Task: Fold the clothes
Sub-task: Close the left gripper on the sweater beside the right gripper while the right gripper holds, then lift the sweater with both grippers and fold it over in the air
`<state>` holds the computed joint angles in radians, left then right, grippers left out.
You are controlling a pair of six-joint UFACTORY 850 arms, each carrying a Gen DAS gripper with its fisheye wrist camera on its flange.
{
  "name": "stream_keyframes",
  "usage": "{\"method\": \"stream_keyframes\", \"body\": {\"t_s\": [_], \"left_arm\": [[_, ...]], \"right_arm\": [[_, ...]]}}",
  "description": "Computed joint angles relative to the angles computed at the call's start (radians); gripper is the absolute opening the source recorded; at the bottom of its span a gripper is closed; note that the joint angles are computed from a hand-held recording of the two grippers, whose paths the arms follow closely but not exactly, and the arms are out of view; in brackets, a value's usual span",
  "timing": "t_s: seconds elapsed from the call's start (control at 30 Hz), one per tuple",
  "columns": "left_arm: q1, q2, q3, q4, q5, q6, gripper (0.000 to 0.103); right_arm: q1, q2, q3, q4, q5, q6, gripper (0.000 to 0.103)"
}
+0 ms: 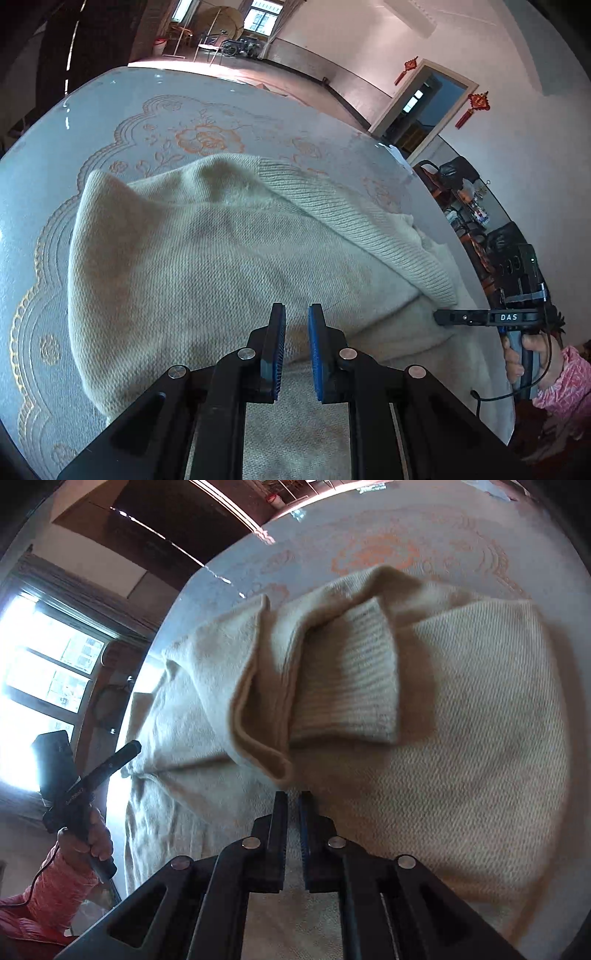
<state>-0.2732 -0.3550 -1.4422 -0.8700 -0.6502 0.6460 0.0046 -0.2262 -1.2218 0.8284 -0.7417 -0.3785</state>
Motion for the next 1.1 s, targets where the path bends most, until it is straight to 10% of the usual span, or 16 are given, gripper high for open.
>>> {"method": "stream_keyframes", "body": {"t_s": [0.17, 0.3, 0.57, 0.7, 0.87, 1.0, 1.1], "left_arm": [[-0.028, 0.022, 0.06, 0.035, 0.146, -0.025, 0.023], [-0.029, 0.045, 0.13, -0.158, 0.206, 0.146, 0.033], [0.051, 0.033, 0.174, -0.563, 0.005, 0.398, 0.054], [0.074, 0.031, 0.197, -0.679, -0.057, 0.44, 0.054], [0.064, 0.079, 0.211, -0.644, 0.009, 0.321, 0.054], [0.069, 0.18, 0.286, -0.701, 0.182, 0.283, 0.059], [0.049, 0.229, 0.298, -0.695, 0.339, 0.274, 0.059]], "right_arm": [[-0.016, 0.057, -0.003, 0.156, 0.113, -0.09, 0.027], [-0.002, -0.122, -0.233, 0.095, 0.046, -0.002, 0.03], [0.021, -0.402, -0.544, -0.034, -0.101, 0.255, 0.028], [0.047, -0.355, -0.504, 0.127, -0.074, -0.012, 0.01], [0.174, -0.239, -0.403, 0.026, -0.099, -0.354, 0.015], [0.272, -0.131, -0.252, -0.21, -0.046, -0.387, 0.023], [0.229, -0.014, -0.114, -0.06, 0.049, -0.505, 0.023]]}}
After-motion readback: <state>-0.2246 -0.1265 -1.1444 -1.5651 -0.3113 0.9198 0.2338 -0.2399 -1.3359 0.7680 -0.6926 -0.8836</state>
